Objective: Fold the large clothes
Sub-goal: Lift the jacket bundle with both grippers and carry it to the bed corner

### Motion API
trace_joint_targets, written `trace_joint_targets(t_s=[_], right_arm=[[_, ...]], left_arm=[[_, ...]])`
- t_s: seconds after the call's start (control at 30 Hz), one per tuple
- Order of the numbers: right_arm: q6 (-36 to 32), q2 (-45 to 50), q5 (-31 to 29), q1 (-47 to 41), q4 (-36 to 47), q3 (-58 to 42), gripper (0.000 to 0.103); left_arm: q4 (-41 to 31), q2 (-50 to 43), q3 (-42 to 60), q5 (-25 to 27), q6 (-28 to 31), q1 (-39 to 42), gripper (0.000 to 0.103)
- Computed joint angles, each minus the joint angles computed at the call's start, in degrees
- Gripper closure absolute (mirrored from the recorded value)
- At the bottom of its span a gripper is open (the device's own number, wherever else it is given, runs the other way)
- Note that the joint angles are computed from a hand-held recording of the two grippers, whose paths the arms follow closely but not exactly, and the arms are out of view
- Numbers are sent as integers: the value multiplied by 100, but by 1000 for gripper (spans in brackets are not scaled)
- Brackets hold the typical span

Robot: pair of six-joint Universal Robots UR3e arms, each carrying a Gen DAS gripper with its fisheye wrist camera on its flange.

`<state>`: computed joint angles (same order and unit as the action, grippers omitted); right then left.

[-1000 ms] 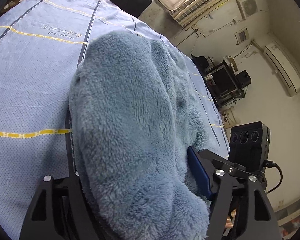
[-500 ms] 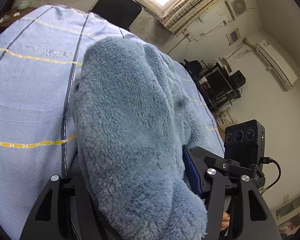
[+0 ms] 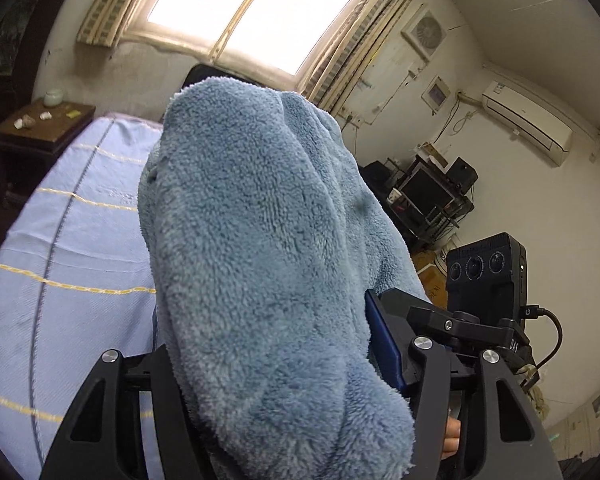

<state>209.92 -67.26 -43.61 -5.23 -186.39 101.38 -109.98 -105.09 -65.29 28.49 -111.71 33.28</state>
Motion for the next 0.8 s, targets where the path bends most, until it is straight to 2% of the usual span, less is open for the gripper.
trace_joint_targets(t_s=[0.17, 0.33, 0.43, 0.53, 0.6, 0.67, 0.8], right_arm=[[33, -894, -145, 368, -162, 673, 23], [262, -1118, -195, 1027, -462, 872, 23], [281, -972, -381, 1554, -501, 754, 23], [226, -733, -620, 2042, -415, 576, 23], [208, -397, -758, 2331, -336, 300, 23], [238, -73, -881, 2557, -253, 40, 23], [202, 689, -1279, 2999, 184, -702, 23]], left_arm=[[-1915, 1184, -466, 83, 1665, 1098, 40], [-4013, 1996, -550, 576, 3569, 2747, 40], [-4606, 2161, -722, 1017, 4296, 3664, 40], [-4508, 2236, -1154, 1322, 4583, 4294, 40], [-4153, 2145, -1474, 1429, 4535, 4510, 40], [-3705, 1884, -1661, 1487, 4315, 4542, 40], [-2359, 1219, -2125, 1526, 3524, 4386, 40]])
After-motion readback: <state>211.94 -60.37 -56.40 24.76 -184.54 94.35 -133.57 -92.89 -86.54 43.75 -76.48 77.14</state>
